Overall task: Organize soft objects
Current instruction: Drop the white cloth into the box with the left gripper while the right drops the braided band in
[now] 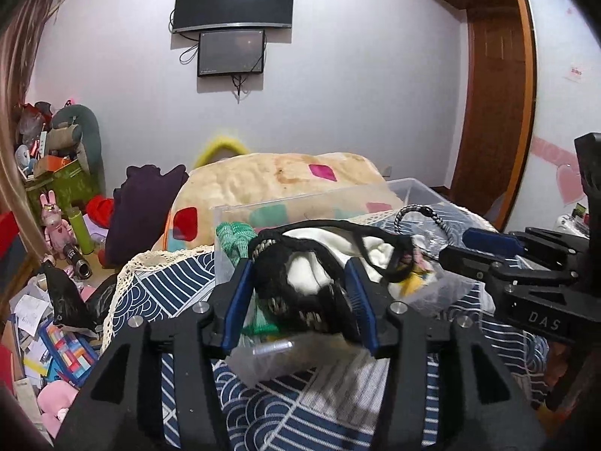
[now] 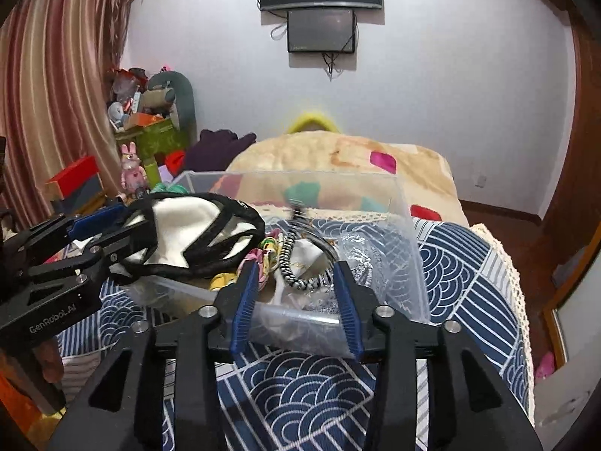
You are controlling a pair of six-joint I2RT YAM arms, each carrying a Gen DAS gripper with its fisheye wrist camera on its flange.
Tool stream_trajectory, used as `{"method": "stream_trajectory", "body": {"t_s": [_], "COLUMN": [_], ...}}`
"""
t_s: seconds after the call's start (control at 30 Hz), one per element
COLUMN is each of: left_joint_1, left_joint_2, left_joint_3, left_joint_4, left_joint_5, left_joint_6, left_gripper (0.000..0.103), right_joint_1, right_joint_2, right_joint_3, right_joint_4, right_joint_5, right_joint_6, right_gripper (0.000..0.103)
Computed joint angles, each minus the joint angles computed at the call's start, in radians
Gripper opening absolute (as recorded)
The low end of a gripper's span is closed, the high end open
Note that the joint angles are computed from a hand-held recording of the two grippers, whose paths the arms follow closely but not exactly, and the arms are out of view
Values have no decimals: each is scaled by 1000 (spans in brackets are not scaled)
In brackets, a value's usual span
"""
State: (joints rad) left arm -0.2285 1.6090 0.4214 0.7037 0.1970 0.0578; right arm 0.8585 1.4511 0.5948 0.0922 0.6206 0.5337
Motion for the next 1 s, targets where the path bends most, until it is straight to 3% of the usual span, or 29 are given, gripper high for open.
{"method": "stream_trajectory", "body": {"t_s": [0.17,0.5,0.67,0.77,0.87,1.0], "left_joint_1": [16,31,69,82,78,95], "left_joint_2": [-134,-544,-710,-795,-905,-986], "left_joint_3": [-63,-198,-246,-276,-314,-337], "left_joint_4": [-58,-216,-273,-300,-342,-379], "left_joint_5": [60,116,144,152,139,161], "left_joint_6": [13,-18,-48,-50,-53,-63], "left_gripper": [53,57,73,84,96,102], "right_joint_1": [42,223,323,364,382,398], "right_joint_2": [-103,-341,-378,-362,-351,-334], "right_joint_3": [-41,-78,-89,-88,-98,-117], "right_joint_4": [-12,-82,-88,-79,-51,-25], "right_joint_5": [34,212,318,373,398,427], "right_joint_6": [-14,-5,1,9,12,37], "right_gripper": [42,42,72,83,87,98]}}
